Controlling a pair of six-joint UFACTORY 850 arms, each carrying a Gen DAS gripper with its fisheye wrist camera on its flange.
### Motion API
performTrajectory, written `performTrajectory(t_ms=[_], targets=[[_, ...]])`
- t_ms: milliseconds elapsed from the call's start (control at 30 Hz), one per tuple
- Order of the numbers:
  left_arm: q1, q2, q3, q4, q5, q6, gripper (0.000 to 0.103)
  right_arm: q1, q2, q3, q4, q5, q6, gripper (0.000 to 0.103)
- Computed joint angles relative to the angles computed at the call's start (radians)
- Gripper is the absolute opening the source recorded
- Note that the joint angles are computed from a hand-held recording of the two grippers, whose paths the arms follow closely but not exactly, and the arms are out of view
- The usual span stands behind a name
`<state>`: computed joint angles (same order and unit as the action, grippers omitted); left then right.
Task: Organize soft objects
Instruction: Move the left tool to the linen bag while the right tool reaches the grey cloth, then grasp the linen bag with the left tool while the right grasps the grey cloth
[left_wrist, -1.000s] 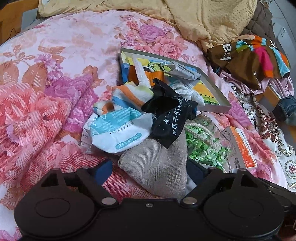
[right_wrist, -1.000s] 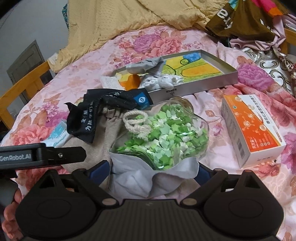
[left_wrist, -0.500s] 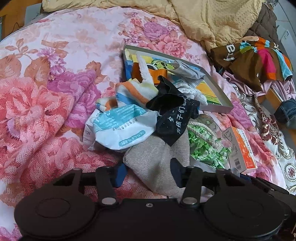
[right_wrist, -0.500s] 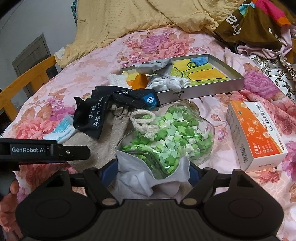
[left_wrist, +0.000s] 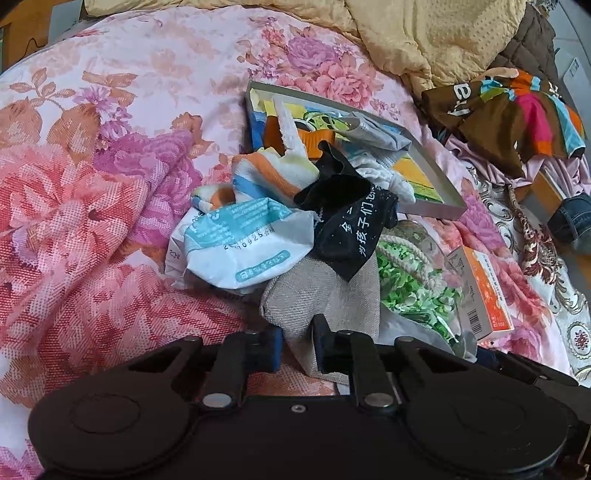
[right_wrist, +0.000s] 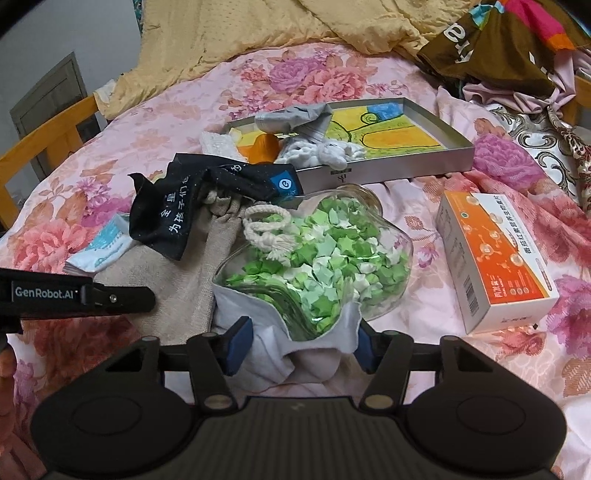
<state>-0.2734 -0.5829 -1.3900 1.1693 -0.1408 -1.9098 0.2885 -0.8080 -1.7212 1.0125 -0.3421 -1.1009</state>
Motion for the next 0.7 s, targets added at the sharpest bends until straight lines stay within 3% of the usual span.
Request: performTrajectory(t_ms=[133, 367, 600, 700], targets=[[-0.001, 0.009, 0.013, 0.165, 0.005, -0.154, 0.012, 0.001, 0.005, 0.002, -0.070, 0.003, 0.082, 0.050], [-0.017, 0.015, 0.018, 0.310, -0.034, -0.266, 0.006, -0.009, -0.007, -0.025, -0.214, -0.063, 0.262, 0.037], [-0.026, 0.019, 0.025, 0.449, -0.057, -0.389, 0.004, -0.021, -0.019, -0.044, -0.214, -0.113, 0.317, 0.029], [-0.029, 0.021, 0.029, 0.479, -0.069, -0.415, 0.003, -0.028, -0.027, -0.056, -0.207, -0.157, 0.338, 0.021]])
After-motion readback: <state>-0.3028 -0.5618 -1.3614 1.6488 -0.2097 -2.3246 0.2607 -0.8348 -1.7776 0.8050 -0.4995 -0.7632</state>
